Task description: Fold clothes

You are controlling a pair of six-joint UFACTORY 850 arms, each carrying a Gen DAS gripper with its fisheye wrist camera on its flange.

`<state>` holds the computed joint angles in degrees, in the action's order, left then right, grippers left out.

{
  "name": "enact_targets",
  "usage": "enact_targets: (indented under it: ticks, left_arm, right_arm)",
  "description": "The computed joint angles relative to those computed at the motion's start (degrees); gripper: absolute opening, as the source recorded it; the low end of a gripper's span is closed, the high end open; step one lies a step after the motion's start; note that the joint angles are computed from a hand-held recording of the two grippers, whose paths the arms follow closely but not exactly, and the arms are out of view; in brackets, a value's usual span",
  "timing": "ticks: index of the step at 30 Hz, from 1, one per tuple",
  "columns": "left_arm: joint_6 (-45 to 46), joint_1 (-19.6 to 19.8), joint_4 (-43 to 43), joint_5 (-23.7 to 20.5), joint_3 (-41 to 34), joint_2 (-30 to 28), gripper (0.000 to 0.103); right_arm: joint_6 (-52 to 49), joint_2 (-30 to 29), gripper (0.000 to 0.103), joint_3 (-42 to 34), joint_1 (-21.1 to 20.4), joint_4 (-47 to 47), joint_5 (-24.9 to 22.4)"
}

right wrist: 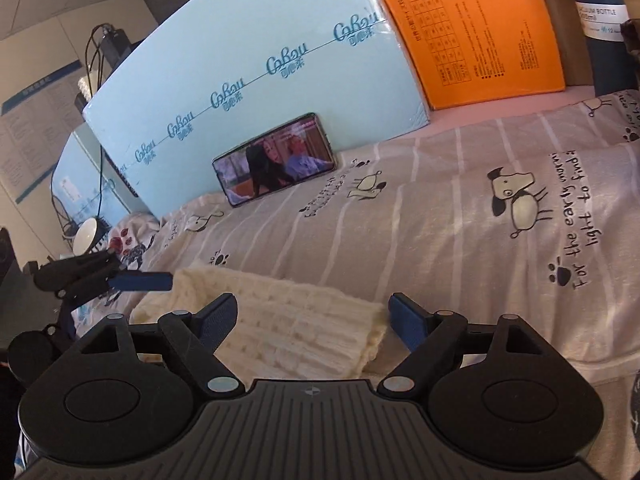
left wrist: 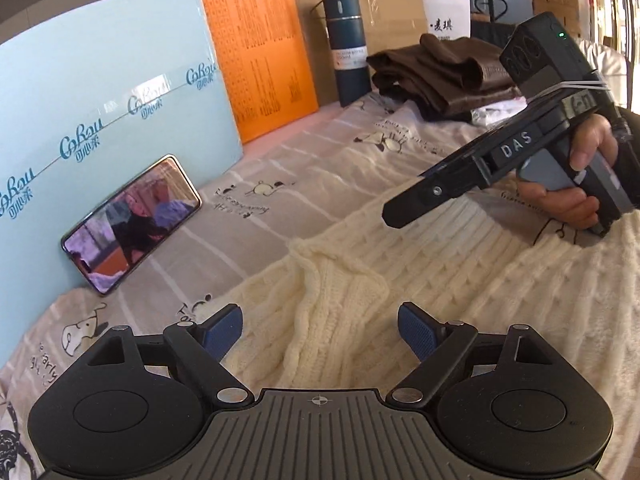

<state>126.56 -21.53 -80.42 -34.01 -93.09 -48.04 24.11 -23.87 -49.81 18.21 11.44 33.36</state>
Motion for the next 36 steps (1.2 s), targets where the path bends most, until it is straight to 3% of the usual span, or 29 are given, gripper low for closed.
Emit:
enact_targets:
  ticks: [1,2,3,5,8,11,16,20,24,27,30,33,35,36]
  left_arm:
    - [-0.56,0.18,-0.26,-0.56,-0.32,-0.41,0.087]
    - [0.08,0.47,-2.03,-1.17,-0.06,-0.5,0.081]
    - [1.9,0.71,-4.68,-1.37,0.61,-0.3,0.074]
    - [7.06,1.0,-10.17,-1.4,2.47,0.43,0.033]
    - [16.46,1.36,-21.05,-1.35,5.95,2.13,0.015]
    - [25.53,2.24,-33.47,-4.31,9.49,4.18,0.013]
    - [26.99,4.44,-46.03,-13.05,11.38,6.36,0.013]
    - [21.87,4.29,-48.29,-13.33,7.21,4.33,0.013]
    - [16.39,3.46,-47.87,-7.66,0.76,-0.04,0.013]
    - [11.87,3.28,-45.67,-0.28,-4.1,-3.77,0.015]
    - [4.65,3.15,-39.72,7.93,-8.62,-6.99,0.021]
    - [-1.5,2.75,-36.62,14.88,-12.44,-9.32,0.04]
    - [-4.56,2.95,-35.76,17.39,-14.11,-10.28,0.07]
    - [-3.61,3.15,-37.29,17.56,-13.84,-10.13,0.072]
  right_arm:
    - [-3.44,-0.23,0.073,-0.23,0.72,2.5,-0.21]
    - [-6.69,-0.37,0.061,-0.43,1.37,4.86,-0.53]
    - [-7.87,-0.23,0.056,-0.36,1.6,5.31,-0.91]
    - [-3.41,0.31,0.033,0.38,1.26,0.23,-0.55]
    - [-4.12,0.8,0.016,1.09,2.15,-1.29,1.15]
    - [-7.38,1.85,0.011,1.96,3.22,0.9,3.58]
    - [-7.24,5.67,0.01,4.84,2.83,3.15,8.15]
    - [-8.95,7.87,0.01,6.15,1.39,7.71,9.65]
    - [-8.18,7.21,0.01,5.21,-1.42,8.92,6.62]
    - [-4.21,4.14,0.01,2.79,-4.07,5.54,2.2]
    - [3.94,1.47,0.01,1.47,-6.15,-1.11,1.09]
    - [5.43,0.6,0.016,1.41,-6.54,-2.07,1.19]
    - [4.37,1.1,0.036,1.68,-6.38,-0.43,0.4]
    - [3.42,1.56,0.042,1.9,-6.25,0.74,-0.05]
